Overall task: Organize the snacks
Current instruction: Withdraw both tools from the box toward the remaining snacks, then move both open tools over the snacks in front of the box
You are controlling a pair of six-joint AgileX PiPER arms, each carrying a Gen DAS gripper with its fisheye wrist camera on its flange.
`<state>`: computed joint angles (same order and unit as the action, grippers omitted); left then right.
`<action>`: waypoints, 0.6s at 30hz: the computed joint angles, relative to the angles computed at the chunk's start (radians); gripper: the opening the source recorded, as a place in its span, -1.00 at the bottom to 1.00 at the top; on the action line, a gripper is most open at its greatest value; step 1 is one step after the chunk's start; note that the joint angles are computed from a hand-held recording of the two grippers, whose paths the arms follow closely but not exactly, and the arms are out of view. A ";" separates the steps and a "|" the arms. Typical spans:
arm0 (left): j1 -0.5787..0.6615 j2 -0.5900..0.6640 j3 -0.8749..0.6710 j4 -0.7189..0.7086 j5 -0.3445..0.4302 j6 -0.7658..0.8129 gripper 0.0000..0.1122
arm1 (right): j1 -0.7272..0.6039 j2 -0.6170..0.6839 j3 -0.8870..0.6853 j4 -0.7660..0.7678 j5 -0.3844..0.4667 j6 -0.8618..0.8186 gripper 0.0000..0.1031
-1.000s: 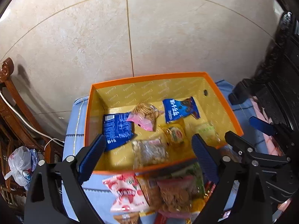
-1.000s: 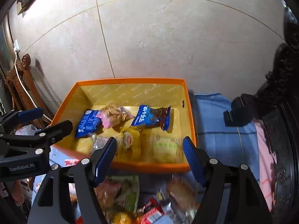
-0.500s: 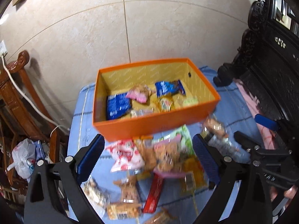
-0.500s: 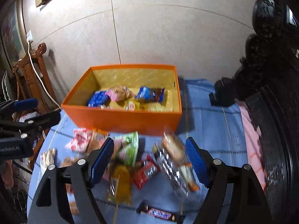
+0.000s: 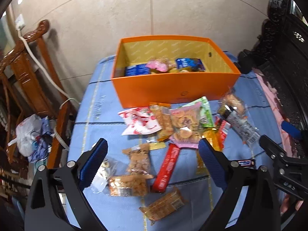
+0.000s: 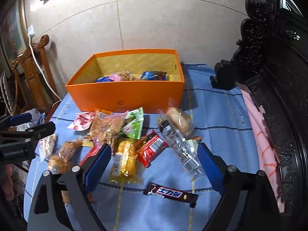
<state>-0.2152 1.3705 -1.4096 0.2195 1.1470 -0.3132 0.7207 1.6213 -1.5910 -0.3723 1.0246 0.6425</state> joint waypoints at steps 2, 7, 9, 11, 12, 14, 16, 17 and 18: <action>0.002 -0.016 0.012 0.005 0.002 -0.020 0.66 | 0.009 -0.004 -0.001 -0.006 0.004 0.014 0.80; -0.026 -0.046 0.036 0.033 0.020 -0.076 0.66 | 0.026 -0.021 -0.002 -0.025 0.008 0.029 0.93; -0.038 -0.050 0.039 0.041 0.028 -0.094 0.66 | 0.025 -0.026 0.000 -0.020 0.006 0.028 0.93; -0.047 -0.057 0.042 0.039 0.034 -0.106 0.66 | 0.014 -0.031 0.002 0.003 0.004 0.020 0.93; -0.056 -0.057 0.042 0.047 0.035 -0.114 0.67 | 0.013 -0.032 0.004 0.007 0.004 0.021 0.93; -0.071 -0.061 0.039 0.061 0.044 -0.130 0.68 | 0.013 -0.034 0.004 0.022 0.005 0.011 0.93; -0.082 -0.065 0.036 0.076 0.051 -0.154 0.69 | 0.020 -0.035 0.004 0.020 0.010 0.003 0.93; -0.086 -0.067 0.034 0.079 0.053 -0.159 0.70 | 0.026 -0.036 0.005 0.018 0.009 0.003 0.93; -0.089 -0.067 0.031 0.082 0.058 -0.162 0.70 | 0.030 -0.038 0.006 0.017 0.009 0.000 0.93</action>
